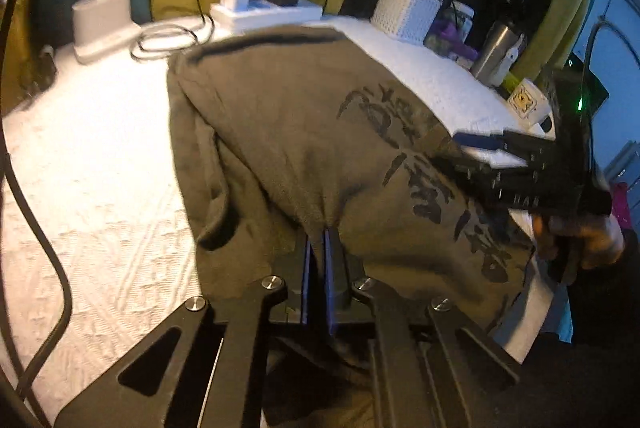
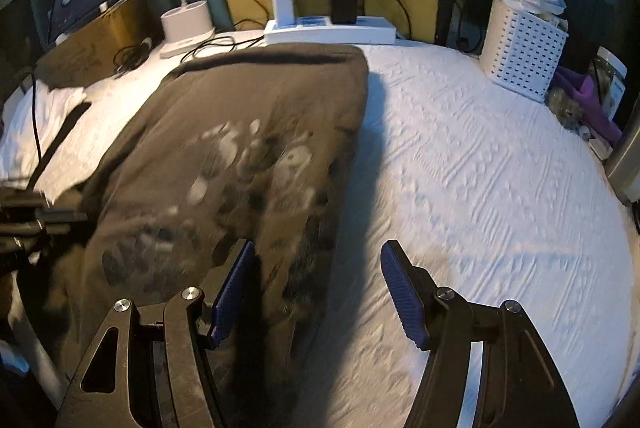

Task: Fold small clothes

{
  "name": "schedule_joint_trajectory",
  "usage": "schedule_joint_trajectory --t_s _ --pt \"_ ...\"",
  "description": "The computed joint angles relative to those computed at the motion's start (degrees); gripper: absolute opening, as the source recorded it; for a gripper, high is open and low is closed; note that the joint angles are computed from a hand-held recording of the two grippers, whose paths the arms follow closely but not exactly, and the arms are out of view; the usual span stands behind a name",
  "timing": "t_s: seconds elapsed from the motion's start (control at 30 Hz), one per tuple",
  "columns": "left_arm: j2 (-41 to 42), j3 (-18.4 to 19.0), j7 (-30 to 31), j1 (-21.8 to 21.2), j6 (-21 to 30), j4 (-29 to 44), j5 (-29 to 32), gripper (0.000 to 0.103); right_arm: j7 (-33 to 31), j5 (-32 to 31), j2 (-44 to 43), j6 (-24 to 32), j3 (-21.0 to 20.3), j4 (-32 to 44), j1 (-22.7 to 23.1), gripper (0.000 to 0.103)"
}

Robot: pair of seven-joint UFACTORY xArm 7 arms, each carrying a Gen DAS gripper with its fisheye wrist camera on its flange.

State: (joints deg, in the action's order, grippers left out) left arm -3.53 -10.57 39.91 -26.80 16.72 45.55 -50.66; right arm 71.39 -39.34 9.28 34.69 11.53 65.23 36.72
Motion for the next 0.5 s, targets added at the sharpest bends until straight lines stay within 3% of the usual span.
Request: schedule_joint_trajectory --t_s 0.23,0.4,0.5 --pt "-0.9 -0.2 -1.6 -0.3 -2.4 -2.3 1.7 0.003 3.5 -1.1 -2.8 2.0 1.1 -3.3 0.7 0.067" --pt "-3.7 0.7 -7.7 0.1 -3.3 -6.0 7.9 0.0 6.6 -0.9 -6.0 4.3 3.0 -6.3 0.5 0.067" --pt "-6.6 3.0 -7.4 -1.0 -1.0 -7.8 4.8 0.001 9.0 0.1 -8.3 3.0 4.2 -8.9 0.1 0.067"
